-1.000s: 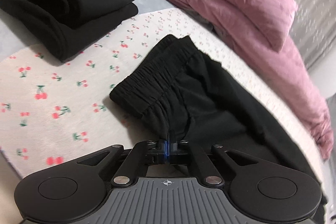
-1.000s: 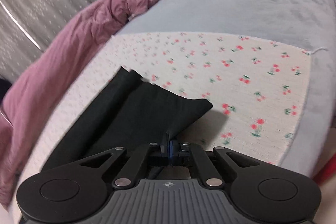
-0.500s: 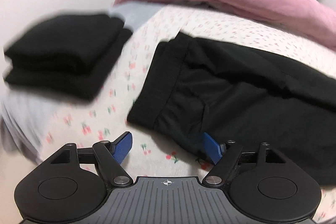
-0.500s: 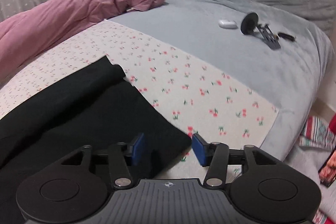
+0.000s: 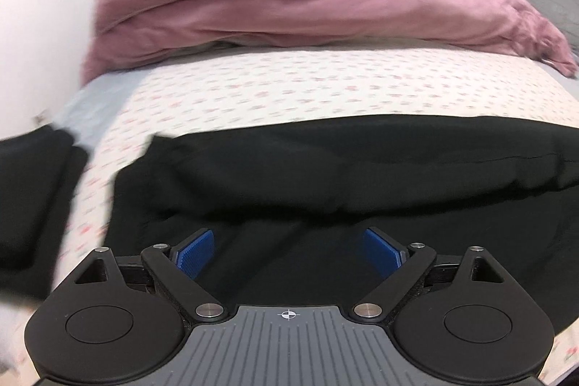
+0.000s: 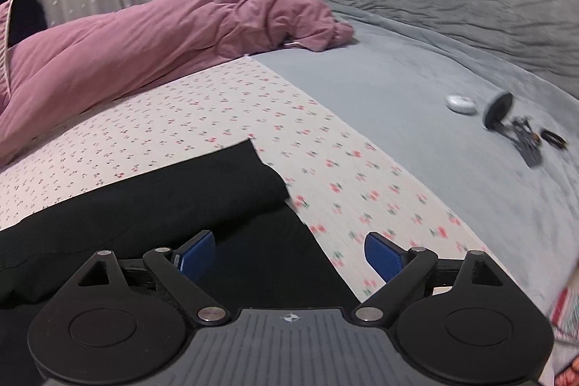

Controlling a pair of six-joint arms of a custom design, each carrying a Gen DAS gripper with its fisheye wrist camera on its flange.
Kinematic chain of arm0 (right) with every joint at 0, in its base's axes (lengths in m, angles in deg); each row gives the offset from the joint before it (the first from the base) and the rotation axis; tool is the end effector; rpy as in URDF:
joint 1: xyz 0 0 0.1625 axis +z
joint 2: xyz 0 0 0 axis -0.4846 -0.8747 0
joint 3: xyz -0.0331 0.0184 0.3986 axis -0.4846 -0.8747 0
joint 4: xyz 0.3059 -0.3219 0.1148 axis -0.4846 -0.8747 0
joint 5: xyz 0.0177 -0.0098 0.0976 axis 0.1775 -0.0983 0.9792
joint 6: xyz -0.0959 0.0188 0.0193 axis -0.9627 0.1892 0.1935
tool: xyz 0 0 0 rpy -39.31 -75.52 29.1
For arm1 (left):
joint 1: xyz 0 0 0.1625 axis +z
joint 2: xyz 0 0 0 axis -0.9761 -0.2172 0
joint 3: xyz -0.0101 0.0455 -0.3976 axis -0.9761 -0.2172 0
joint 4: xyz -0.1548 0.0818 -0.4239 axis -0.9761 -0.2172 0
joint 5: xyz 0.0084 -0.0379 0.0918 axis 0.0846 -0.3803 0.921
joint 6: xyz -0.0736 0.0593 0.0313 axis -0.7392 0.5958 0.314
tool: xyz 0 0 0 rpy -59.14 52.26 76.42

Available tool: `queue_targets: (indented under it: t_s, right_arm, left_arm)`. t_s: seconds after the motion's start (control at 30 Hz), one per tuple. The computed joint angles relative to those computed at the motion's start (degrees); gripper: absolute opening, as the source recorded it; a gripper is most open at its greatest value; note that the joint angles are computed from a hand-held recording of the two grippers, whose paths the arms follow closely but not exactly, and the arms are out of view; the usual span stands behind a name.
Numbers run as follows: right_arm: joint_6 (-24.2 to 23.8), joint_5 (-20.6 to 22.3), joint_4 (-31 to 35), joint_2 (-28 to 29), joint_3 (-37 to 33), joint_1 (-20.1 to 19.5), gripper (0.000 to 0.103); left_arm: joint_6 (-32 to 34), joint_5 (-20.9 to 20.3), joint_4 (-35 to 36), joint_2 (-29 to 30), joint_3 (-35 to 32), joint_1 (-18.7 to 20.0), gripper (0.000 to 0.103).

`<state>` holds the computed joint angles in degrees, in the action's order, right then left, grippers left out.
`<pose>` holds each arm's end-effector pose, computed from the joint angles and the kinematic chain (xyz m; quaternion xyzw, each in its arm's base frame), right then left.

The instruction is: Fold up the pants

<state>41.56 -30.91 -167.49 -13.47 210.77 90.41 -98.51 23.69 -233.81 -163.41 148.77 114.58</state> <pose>-0.1124 -0.4368 0.3880 -0.0192 -0.8067 0.4439 0.3896 -0.1758 -0.4084 0.1280 0.1803 0.8470 -0.3324 0.3736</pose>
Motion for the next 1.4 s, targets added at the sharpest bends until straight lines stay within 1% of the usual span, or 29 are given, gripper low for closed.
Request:
queue_targets:
  t_s: [0.1,0.2,0.23,0.27,0.33,0.4,0.47,0.5,0.53,0.67,0.7,0.77,0.83,0.87,0.9,0.93,0.97,1.0,1.03,1.07,1.1,1.13,1.17,1.2,1.27,1.4]
  right_arm:
    - [-0.4,1.74,2.6,2.13,-3.3,-0.11,0.092]
    - [-1.13,3.63,5.52,5.2,-7.66,-0.39,0.092]
    - [-1.06,3.7,6.53,5.89,-8.72,-0.31,0.092]
    - [-0.76,3.82,7.87,7.23,-10.49,-0.28,0.092]
    - [-0.4,4.17,9.55,9.39,-13.16,-0.34,0.092]
    - [-0.46,3.62,10.34,11.79,-15.64,-0.05,0.092]
    - [-0.91,3.51,10.59,13.83,-17.58,0.0,0.092]
    - [-1.28,3.19,10.76,15.06,-18.7,0.2,0.091]
    - [-1.65,2.76,10.79,16.22,-19.73,0.42,0.091]
    - [-2.85,1.57,10.99,20.13,-23.43,1.28,0.09]
    - [-2.82,0.9,10.7,21.31,-24.38,1.64,0.088]
    - [-3.12,-0.39,10.95,23.26,-26.15,2.27,0.087]
    - [-4.11,-1.57,10.62,25.15,-27.63,2.77,0.081]
    - [-4.68,-2.05,10.44,25.85,-28.09,2.91,0.078]
    - [-5.31,-2.42,10.0,26.45,-28.42,2.97,0.077]
    - [-6.53,-2.3,8.18,27.09,-28.33,2.95,0.075]
    - [-7.37,-1.74,7.19,27.25,-28.16,2.83,0.072]
    - [-8.3,-0.58,6.17,27.28,-27.67,2.62,0.06]
    - [-8.71,0.23,5.63,27.34,-27.55,2.51,0.045]
    - [-9.15,0.91,5.26,27.14,-27.14,2.45,0.035]
    - [-9.56,1.58,5.32,26.84,-26.75,2.42,0.013]
    - [-10.13,2.64,4.9,26.45,-26.07,2.34,0.001]
    - [-11.01,2.89,2.71,26.52,-25.35,2.42,0.001]
    - [-11.85,3.59,0.49,26.41,-24.5,2.38,0.001]
    - [-12.62,5.72,-3.15,25.58,-22.65,2.11,0.001]
    - [-12.63,9.74,-7.66,23.04,-19.66,1.61,0.001]
  left_arm:
    - [10.04,-3.05,-9.59,7.91,-4.95,2.98,0.092]
    - [24.75,-6.65,-24.84,16.16,-9.89,6.81,0.092]
    - [28.18,-7.99,-27.76,17.85,-11.33,8.12,0.092]
    - [30.88,-9.19,-29.1,19.67,-13.49,9.67,0.092]
    - [33.59,-10.83,-29.79,22.14,-17.02,12.05,0.092]
    - [37.4,-11.99,-30.96,24.91,-20.6,14.09,0.092]
    - [41.7,-12.04,-31.37,27.35,-23.57,15.03,0.091]
    - [44.36,-12.86,-31.75,28.62,-25.16,15.78,0.091]
    - [45.6,-13.49,-31.45,29.24,-26.21,16.25,0.091]
    - [48.42,-17.67,-27.06,32.04,-31.78,18.81,0.09]
    - [50.12,-17.9,-26.36,33.1,-33.13,19.24,0.09]
    - [53.33,-18.22,-24.5,34.43,-34.92,20.01,0.084]
    - [53.49,-18.64,-21.05,35.17,-36.51,20.7,0.082]
    - [53.33,-19.33,-20.23,35.44,-37.03,21.02,0.079]
    - [52.84,-20.14,-19.72,35.54,-37.33,21.31,0.072]
    - [51.59,-21.19,-18.46,35.19,-37.46,21.69,0.067]
    - [49.27,-23.14,-16.48,34.75,-37.8,22.17,0.052]
    - [47.57,-24.79,-15.39,34.35,-37.86,22.47,0.042]
    - [47.17,-25.34,-14.98,34.26,-37.9,22.47,0.038]
    - [47.37,-25.6,-14.95,34.14,-37.58,22.3,0.028]
    - [47.32,-26.2,-14.65,33.89,-37.24,22.16,0.023]
    - [46.86,-26.35,-14.31,33.76,-37.09,22.04,0.019]
    - [46.86,-26.2,-14.28,33.84,-37.1,21.94,0.015]
    - [46.98,-26.17,-14.45,33.79,-36.83,21.78,0.008]
    - [47.9,-25.04,-15.78,34.55,-36.92,21.42,0.001]
    - [50.89,-21.98,-20.93,35.48,-35.28,19.98,0.0]
